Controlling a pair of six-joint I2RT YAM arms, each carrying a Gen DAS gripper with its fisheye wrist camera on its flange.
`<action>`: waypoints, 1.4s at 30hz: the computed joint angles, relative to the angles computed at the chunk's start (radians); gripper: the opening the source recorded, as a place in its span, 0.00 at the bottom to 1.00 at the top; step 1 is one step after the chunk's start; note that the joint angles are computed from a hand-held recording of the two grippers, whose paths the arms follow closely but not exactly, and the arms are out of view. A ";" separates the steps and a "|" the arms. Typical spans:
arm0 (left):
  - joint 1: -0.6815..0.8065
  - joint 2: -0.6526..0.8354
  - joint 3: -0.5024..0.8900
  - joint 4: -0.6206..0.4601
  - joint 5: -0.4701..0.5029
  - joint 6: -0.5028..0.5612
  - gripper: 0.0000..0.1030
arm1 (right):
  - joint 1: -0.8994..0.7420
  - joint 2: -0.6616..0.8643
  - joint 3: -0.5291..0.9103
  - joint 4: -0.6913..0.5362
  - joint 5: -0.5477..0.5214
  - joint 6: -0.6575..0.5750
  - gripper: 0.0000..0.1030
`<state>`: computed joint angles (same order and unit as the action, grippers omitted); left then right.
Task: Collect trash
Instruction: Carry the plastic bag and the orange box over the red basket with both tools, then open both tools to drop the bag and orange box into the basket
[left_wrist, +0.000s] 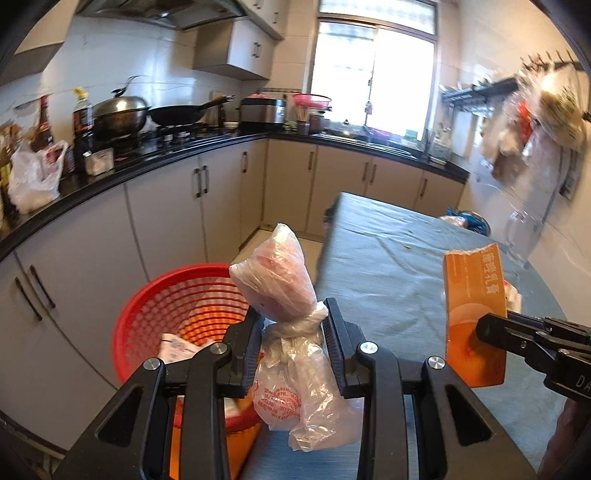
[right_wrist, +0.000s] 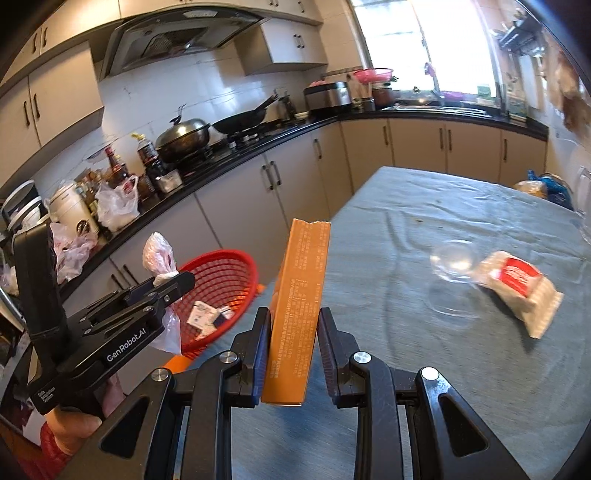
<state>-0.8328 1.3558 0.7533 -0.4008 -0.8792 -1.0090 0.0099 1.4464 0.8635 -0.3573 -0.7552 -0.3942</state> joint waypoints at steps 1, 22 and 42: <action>0.012 -0.030 -0.022 -0.008 0.000 -0.005 0.30 | 0.015 0.001 0.005 -0.001 0.004 0.008 0.27; 0.357 -0.310 -0.342 0.118 0.270 0.121 0.30 | 0.400 0.193 0.151 0.064 0.166 0.240 0.27; 0.408 -0.225 -0.343 0.210 0.331 0.191 0.47 | 0.437 0.305 0.202 0.083 0.215 0.268 0.30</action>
<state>-0.4253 1.1304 0.4102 -0.1911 -0.5479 -0.8184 0.4473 1.7515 1.0660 -0.2748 -0.5403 -0.1263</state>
